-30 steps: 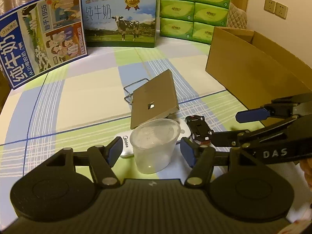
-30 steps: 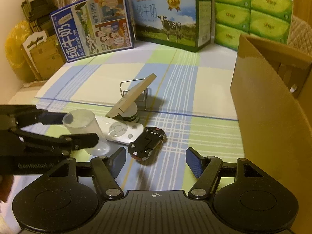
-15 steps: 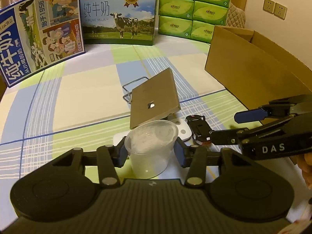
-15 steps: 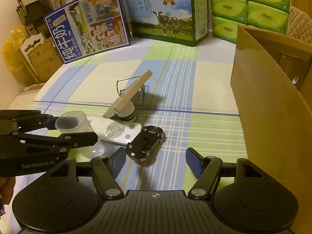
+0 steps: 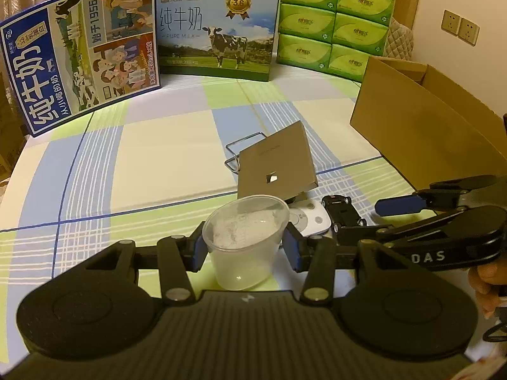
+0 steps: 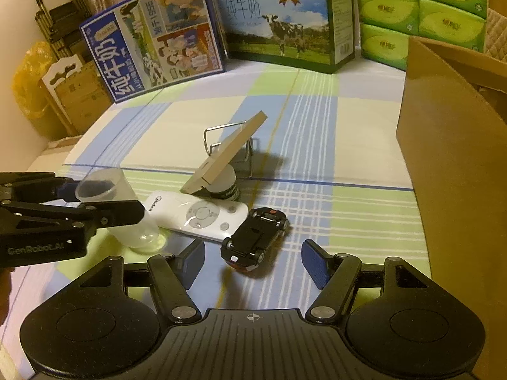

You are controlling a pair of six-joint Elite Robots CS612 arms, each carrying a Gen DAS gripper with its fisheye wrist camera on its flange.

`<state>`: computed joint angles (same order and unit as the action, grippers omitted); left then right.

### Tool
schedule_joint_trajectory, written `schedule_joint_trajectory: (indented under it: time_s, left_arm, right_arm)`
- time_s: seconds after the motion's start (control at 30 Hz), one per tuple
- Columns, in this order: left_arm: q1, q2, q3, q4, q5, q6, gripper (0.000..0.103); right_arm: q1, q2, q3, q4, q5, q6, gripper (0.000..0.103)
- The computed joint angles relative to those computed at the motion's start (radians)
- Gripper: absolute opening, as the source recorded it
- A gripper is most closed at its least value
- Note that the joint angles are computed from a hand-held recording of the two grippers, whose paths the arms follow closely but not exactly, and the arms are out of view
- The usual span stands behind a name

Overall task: Organize rigid objects
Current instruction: 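Grasp the black toy car with the right tool while the left tool holds the cup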

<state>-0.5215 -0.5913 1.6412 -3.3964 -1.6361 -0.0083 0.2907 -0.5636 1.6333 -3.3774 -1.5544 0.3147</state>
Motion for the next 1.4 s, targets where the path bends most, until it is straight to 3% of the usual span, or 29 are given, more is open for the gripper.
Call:
schedule_joint_trajectory:
  time_s: [0.37, 0.57, 0.97, 1.07, 1.23, 1.4]
  left_arm:
    - [0.000, -0.001, -0.001, 0.011, -0.008, 0.005, 0.043]
    - [0.000, 0.000, -0.004, 0.018, -0.017, 0.010, 0.043]
    - [-0.009, -0.009, 0.017, -0.002, -0.049, 0.025, 0.043]
    - [-0.010, -0.013, 0.026, -0.010, -0.051, 0.025, 0.043]
    - [-0.010, -0.014, 0.030, -0.013, -0.047, 0.024, 0.043]
    - [-0.008, -0.012, 0.026, -0.016, -0.047, 0.022, 0.043]
  right_arm:
    - [-0.015, 0.022, -0.023, -0.006, 0.033, 0.056, 0.062]
    - [-0.014, 0.013, -0.018, 0.034, 0.011, 0.033, 0.030]
    - [0.006, -0.058, 0.092, 0.053, -0.040, 0.047, 0.030]
    - [0.008, -0.070, 0.117, 0.069, -0.024, 0.053, 0.030]
    - [0.016, -0.067, 0.119, 0.039, -0.042, 0.021, 0.042]
    - [0.016, -0.055, 0.095, 0.051, -0.053, 0.024, 0.043]
